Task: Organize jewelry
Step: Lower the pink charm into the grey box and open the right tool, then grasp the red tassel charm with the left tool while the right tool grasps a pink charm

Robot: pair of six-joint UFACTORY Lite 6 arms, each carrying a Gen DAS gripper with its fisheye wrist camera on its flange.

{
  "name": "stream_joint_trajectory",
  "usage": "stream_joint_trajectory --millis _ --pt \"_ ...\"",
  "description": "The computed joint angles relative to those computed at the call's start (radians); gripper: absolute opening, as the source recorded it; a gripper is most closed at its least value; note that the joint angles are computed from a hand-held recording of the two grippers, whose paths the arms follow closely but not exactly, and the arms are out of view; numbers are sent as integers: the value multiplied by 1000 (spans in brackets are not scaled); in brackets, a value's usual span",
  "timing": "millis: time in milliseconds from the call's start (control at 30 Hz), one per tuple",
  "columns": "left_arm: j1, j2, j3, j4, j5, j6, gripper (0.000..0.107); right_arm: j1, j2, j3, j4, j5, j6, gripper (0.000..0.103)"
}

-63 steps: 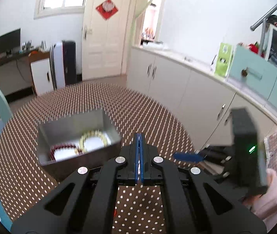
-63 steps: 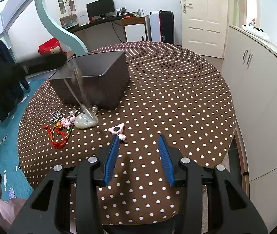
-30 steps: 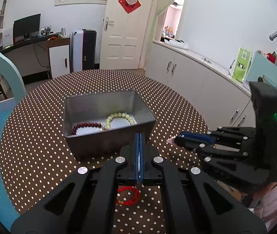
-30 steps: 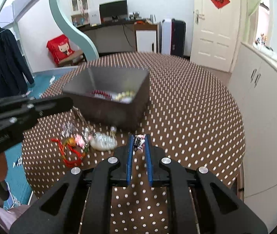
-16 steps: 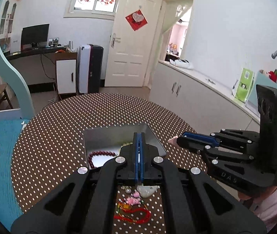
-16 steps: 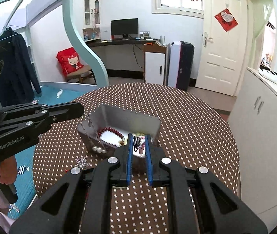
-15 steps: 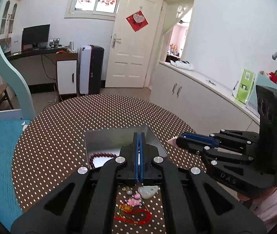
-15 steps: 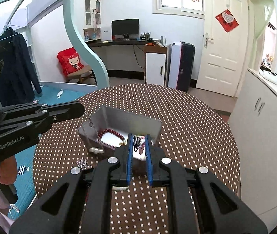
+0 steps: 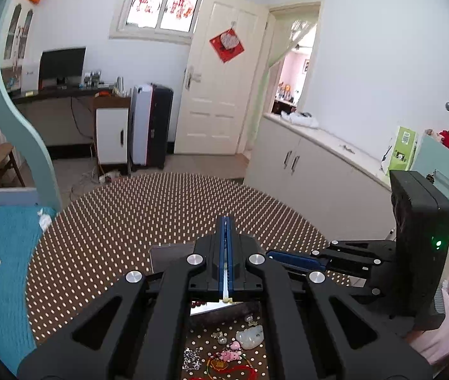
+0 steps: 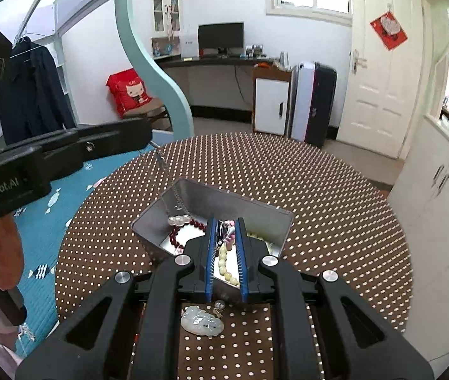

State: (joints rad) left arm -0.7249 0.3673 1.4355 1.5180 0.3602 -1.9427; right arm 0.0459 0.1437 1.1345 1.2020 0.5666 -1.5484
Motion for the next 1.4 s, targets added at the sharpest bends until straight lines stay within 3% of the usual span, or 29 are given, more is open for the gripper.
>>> stream_joint_trajectory --millis 33,67,267,433,467,533,767,900,1133,1233,1400 --pt "9 23 13 -29 -13 21 0 1 14 9 -13 -8 24 26" --pt "12 45 29 -61 -13 52 0 0 21 12 -26 -22 45 46" --pt "20 149 99 -182 -14 162 1 -37 7 -8 -17 -82 63 70" --pt "12 179 123 -217 6 194 3 -64 -14 -24 -30 -95 84 76" --pt "9 179 123 -233 12 206 7 -67 -18 -28 -32 -98 87 78" --pt "-2 171 106 -210 30 170 29 -78 -35 -44 -32 -91 88 80" --pt "-34 91 -33 -106 58 18 31 -94 -89 -102 -35 -93 87 85" --pt "-62 24 -136 -28 90 -93 39 -98 -127 -152 -37 -96 79 88" --pt "-102 -68 -287 3 127 -188 39 -95 -189 -223 -50 -83 67 88" --pt "-118 -95 -346 32 126 -249 45 -85 -199 -239 -64 -84 77 88" --pt "-141 -96 -387 40 99 -273 45 -69 -197 -269 -96 -95 96 88"
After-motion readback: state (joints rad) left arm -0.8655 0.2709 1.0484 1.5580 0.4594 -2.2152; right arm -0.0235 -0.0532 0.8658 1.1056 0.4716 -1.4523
